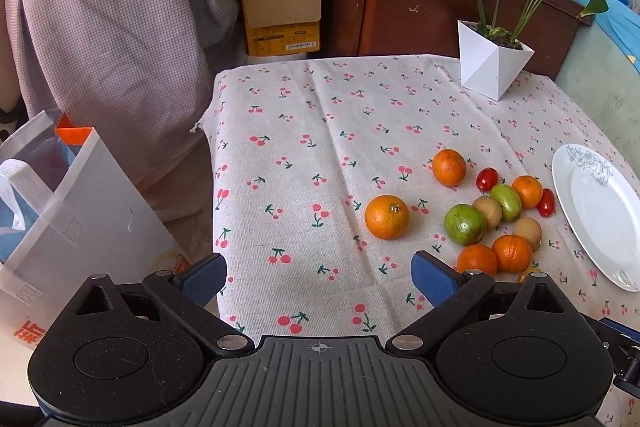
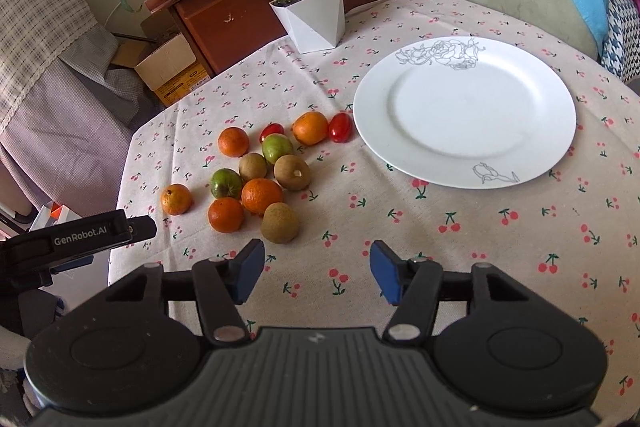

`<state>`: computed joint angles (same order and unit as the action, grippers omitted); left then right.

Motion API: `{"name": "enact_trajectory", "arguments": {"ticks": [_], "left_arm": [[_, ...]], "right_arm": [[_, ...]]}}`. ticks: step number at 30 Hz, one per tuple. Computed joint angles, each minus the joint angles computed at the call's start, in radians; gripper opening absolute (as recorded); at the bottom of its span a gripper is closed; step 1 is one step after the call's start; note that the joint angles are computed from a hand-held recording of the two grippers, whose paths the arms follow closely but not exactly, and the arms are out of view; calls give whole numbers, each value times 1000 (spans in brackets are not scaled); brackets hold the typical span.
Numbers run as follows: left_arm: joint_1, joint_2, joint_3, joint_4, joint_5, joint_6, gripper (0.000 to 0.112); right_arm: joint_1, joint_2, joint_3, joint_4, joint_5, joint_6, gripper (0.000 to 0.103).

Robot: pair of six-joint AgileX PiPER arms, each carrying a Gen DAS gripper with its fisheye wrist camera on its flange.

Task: Organize fruits
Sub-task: 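Grasp a mandarin orange with the left tool while the right tool grasps a brown kiwi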

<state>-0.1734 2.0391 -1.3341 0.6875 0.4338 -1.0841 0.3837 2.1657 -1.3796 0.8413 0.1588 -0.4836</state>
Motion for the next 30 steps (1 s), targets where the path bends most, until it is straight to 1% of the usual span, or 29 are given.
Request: {"name": "enact_trajectory", "arguments": {"ticks": [5,10,13,18,20,23,24,25,26,28,30], "left_arm": [[2,29,-18,58,-29,-36,98],[4,69,-56,55,-36,-16,98],[-4,81,-64,119,-36,-60,98],[-8,108,-86,163,-37,-81,90],[-5,113,-88,166,-50,-83,82],[-7,113,-73,246,-72,-154,79],[-7,112,-69,266,-80,-172,79],[-4,111,-64,270,-94,-176,76],[0,109,-59,268,-111,-175,72],[4,110,-56,263,-130,-169,69],[3,113,-57,260,-138,-161,65]], "right_arm": [[-1,29,-32,11,20,9,59],[7,45,-50,8,20,9,60],[10,56,-66,-28,20,46,60],[20,80,-100,-134,20,158,60],[25,89,-113,-153,16,182,60],[34,101,-129,-203,5,231,59],[35,104,-132,-201,3,227,57],[36,107,-137,-187,6,211,52],[37,111,-144,-171,10,195,49],[35,117,-148,-79,16,102,41],[36,122,-152,-62,14,84,36]]}}
